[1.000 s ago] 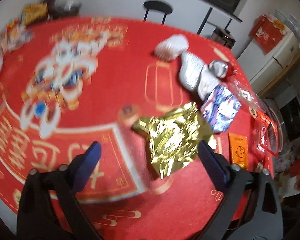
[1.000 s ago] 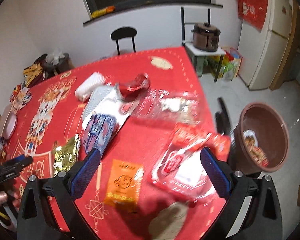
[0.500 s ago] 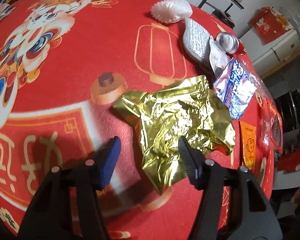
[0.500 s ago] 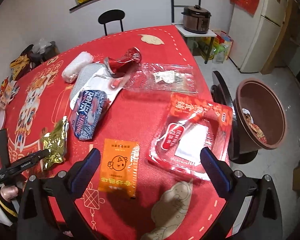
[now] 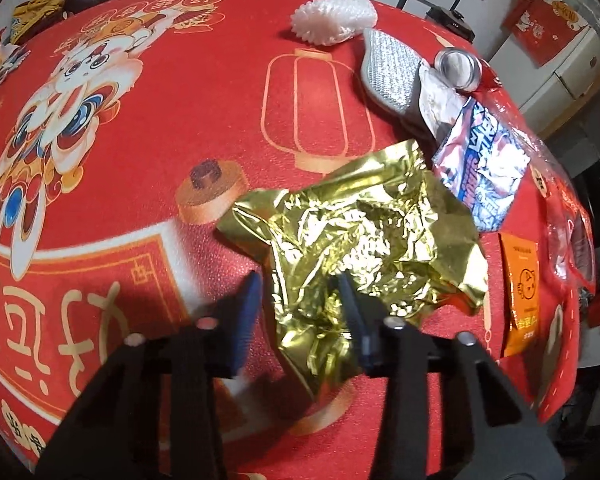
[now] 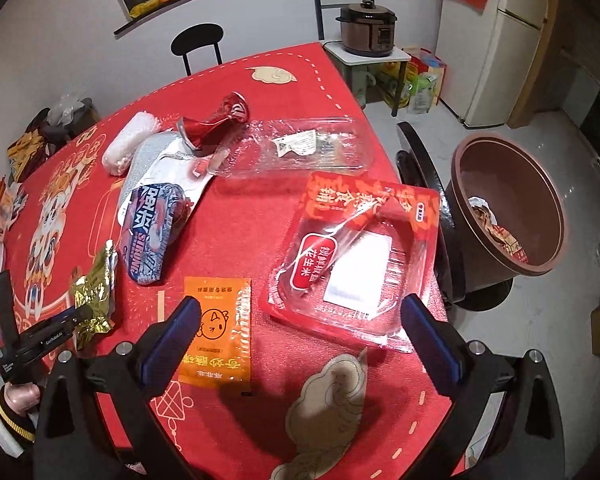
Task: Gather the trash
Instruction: 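Grasp the gold foil with the left tool while the right tool grasps the red tray package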
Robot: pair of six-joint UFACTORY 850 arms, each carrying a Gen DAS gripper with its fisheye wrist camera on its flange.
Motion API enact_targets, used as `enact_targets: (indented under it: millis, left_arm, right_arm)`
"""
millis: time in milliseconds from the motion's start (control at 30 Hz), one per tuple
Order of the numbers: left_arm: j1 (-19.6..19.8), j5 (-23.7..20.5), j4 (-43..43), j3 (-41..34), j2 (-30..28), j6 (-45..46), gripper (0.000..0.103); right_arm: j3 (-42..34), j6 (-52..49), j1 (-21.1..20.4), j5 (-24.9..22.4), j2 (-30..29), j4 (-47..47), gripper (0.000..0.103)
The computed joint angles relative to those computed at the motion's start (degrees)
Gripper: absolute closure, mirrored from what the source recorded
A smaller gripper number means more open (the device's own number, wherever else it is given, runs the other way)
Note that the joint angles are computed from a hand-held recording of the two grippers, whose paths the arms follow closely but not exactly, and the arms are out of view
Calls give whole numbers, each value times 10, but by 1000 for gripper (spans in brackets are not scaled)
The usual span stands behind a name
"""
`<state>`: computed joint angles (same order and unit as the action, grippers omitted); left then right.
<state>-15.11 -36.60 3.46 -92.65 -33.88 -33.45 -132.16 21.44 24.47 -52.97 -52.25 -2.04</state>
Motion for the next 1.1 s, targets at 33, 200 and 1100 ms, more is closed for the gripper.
enact_targets:
  millis: [33, 200, 1100]
  left_arm:
    - [1, -1, -1, 0, 1, -3, 70]
    - [3, 17, 29, 18, 23, -36, 76]
    - [-5, 60, 148, -12, 70, -142, 77]
  right_arm:
    - [1, 1, -1, 1, 0, 0, 5]
    - [18, 4, -5, 13, 7, -1, 5]
    - [47, 35, -54, 25, -23, 9, 78]
